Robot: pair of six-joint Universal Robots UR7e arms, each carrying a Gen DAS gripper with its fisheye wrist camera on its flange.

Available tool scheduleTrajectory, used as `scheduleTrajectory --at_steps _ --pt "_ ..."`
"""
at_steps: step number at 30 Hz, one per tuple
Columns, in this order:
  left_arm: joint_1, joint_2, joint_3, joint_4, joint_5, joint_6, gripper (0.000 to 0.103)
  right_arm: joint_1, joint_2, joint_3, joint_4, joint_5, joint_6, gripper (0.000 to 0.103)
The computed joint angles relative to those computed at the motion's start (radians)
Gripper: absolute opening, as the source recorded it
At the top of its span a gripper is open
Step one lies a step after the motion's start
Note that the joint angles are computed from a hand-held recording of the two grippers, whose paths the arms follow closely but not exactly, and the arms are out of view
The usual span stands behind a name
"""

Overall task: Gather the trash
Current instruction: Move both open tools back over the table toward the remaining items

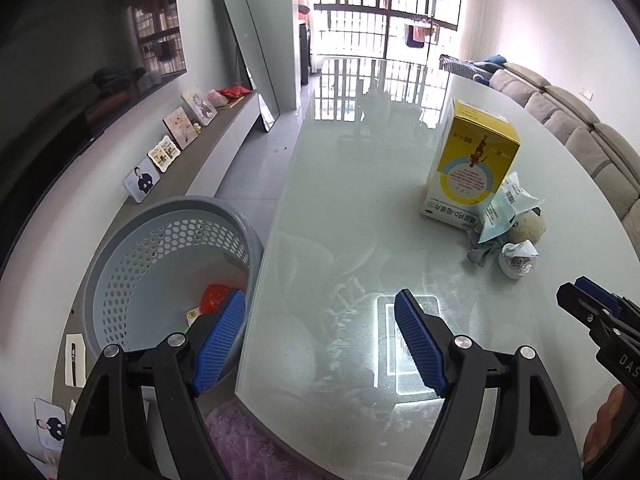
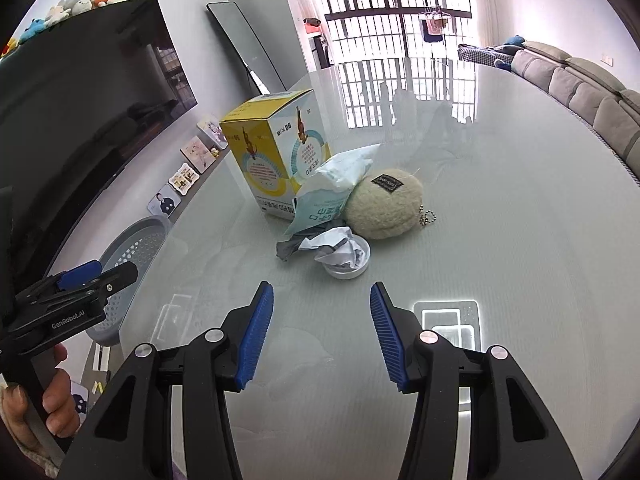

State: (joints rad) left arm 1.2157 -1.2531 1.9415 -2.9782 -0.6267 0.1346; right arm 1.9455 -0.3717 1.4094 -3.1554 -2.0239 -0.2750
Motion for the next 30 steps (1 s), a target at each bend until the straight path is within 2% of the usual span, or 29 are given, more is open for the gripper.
scheduleTrajectory --at_steps 12,30 --pt "-0.043 0.035 -0.003 0.019 0.023 -0.021 0.076 -0.017 -0.018 0.017 -0.028 0.022 -0.016 0.049" --pt "-0.062 0.065 -0.008 0.026 0.021 -0.023 0.076 -0.048 -0.022 0.008 -0.048 0.018 -0.012 0.049"
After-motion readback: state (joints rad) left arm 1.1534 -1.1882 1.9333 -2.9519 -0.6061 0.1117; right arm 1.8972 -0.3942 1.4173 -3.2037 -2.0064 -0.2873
